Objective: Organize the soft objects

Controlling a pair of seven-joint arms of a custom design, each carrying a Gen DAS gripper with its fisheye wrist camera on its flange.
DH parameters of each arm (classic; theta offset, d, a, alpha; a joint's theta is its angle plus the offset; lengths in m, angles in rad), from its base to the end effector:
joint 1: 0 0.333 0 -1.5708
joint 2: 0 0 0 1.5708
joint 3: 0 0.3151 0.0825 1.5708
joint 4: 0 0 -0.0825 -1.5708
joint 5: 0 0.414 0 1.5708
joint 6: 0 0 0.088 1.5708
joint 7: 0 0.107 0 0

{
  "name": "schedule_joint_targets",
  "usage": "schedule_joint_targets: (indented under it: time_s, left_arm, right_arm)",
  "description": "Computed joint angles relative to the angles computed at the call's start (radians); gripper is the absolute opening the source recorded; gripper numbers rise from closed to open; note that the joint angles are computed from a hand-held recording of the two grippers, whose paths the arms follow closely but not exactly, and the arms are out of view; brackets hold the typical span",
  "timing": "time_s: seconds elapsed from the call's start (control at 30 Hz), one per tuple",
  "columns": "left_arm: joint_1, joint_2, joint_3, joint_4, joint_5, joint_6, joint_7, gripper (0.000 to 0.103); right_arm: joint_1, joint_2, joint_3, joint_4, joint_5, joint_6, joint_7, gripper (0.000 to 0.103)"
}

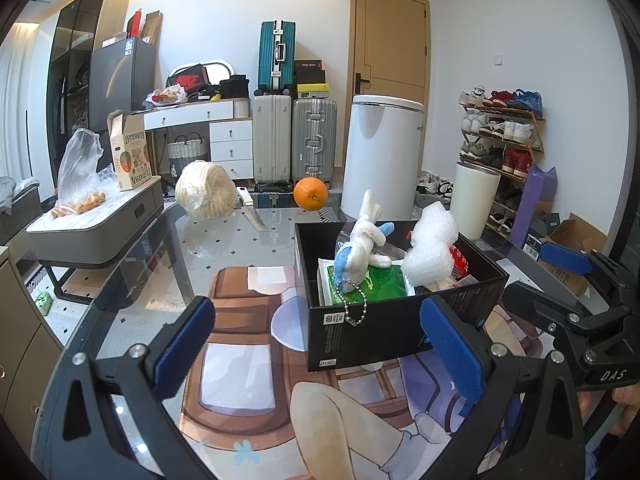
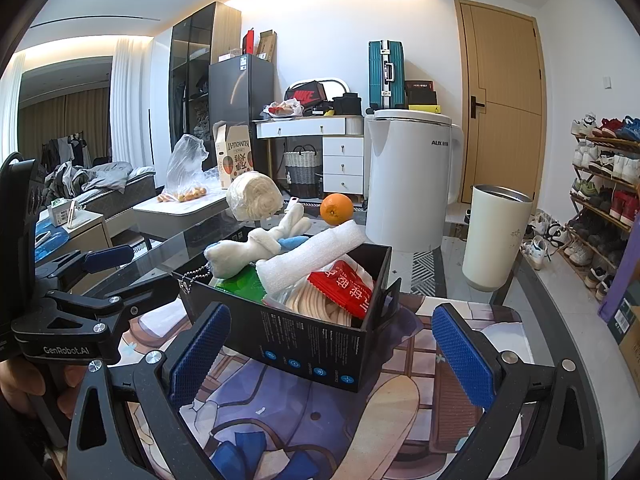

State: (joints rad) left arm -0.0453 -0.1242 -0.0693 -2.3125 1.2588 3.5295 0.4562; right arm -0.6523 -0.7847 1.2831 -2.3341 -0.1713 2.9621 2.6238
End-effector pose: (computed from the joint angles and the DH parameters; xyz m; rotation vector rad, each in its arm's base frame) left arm 0.4869 -0.1738 0.4747 -1.2188 1.9677 -1.2641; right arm 0.3903 0.3962 0.4773 -1.5286 1.5260 -0.9497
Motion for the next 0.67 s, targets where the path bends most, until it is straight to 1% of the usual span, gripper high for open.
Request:
schedule_joint_targets:
  time_s: [0.67]
  left_arm:
    - [-0.002, 0.0, 0.001, -0.004, -0.013, 0.001, 0.014, 0.103]
  right_arm:
    - [0.0, 0.002, -0.001, 0.0, -0.004, 0.001, 0.002, 0.102]
